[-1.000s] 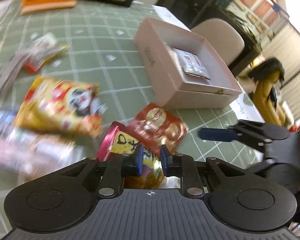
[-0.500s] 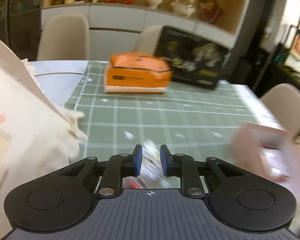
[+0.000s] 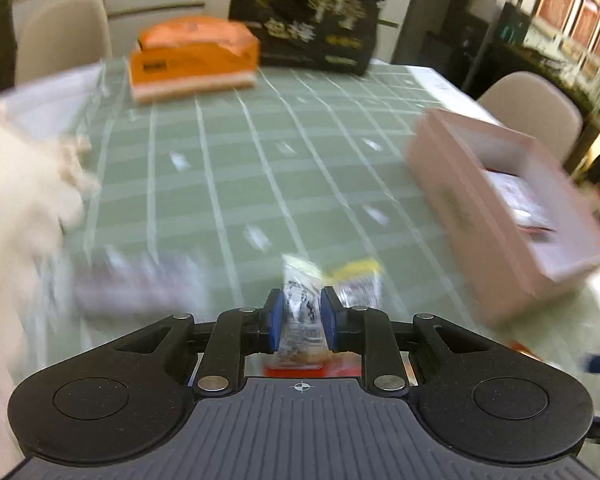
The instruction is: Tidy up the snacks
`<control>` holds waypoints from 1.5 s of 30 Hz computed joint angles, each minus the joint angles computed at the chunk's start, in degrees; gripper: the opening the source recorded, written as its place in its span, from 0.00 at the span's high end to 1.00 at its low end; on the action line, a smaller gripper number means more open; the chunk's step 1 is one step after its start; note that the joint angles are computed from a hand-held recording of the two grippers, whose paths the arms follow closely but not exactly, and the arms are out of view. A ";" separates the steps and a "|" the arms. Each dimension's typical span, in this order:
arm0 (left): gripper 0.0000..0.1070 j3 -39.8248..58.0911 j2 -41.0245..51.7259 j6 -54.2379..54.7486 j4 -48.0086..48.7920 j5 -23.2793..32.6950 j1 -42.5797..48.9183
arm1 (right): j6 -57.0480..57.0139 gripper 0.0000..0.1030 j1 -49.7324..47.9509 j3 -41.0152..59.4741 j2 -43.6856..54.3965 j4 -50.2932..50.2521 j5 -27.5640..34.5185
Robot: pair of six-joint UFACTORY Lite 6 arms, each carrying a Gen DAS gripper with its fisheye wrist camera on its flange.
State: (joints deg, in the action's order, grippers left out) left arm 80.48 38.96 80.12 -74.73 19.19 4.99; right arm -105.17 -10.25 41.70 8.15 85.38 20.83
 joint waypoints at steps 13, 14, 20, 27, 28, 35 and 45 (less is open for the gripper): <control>0.76 -30.22 -27.49 11.05 -9.76 5.06 2.33 | -3.00 0.23 15.92 7.21 7.75 8.81 -11.63; 0.76 -30.43 -28.56 9.85 -8.33 5.58 2.84 | -8.60 0.23 14.94 5.42 6.32 13.42 -12.66; 0.76 -28.76 -28.47 2.90 0.68 1.00 -3.67 | -1.76 0.22 3.96 3.63 5.55 5.64 -9.54; 0.73 -29.62 -27.41 -11.14 19.58 -5.58 -16.74 | -17.37 0.21 -1.44 -4.85 0.29 20.74 -6.98; 0.73 -28.66 -26.69 -12.50 20.94 -1.70 -15.79 | -20.79 0.20 -1.83 -5.64 0.07 24.27 -6.64; 0.73 -29.01 -29.66 -14.50 21.00 -4.97 -13.33 | -40.70 0.13 -2.19 -9.92 -1.27 45.42 -4.51; 0.72 -18.56 -18.05 -17.34 24.26 1.11 -15.09 | -47.23 0.02 -3.11 -11.51 -0.48 50.98 -1.39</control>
State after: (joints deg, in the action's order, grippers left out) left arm 61.91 20.92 62.77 -50.47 20.31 -10.10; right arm -152.41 -13.36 30.18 7.67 136.36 19.44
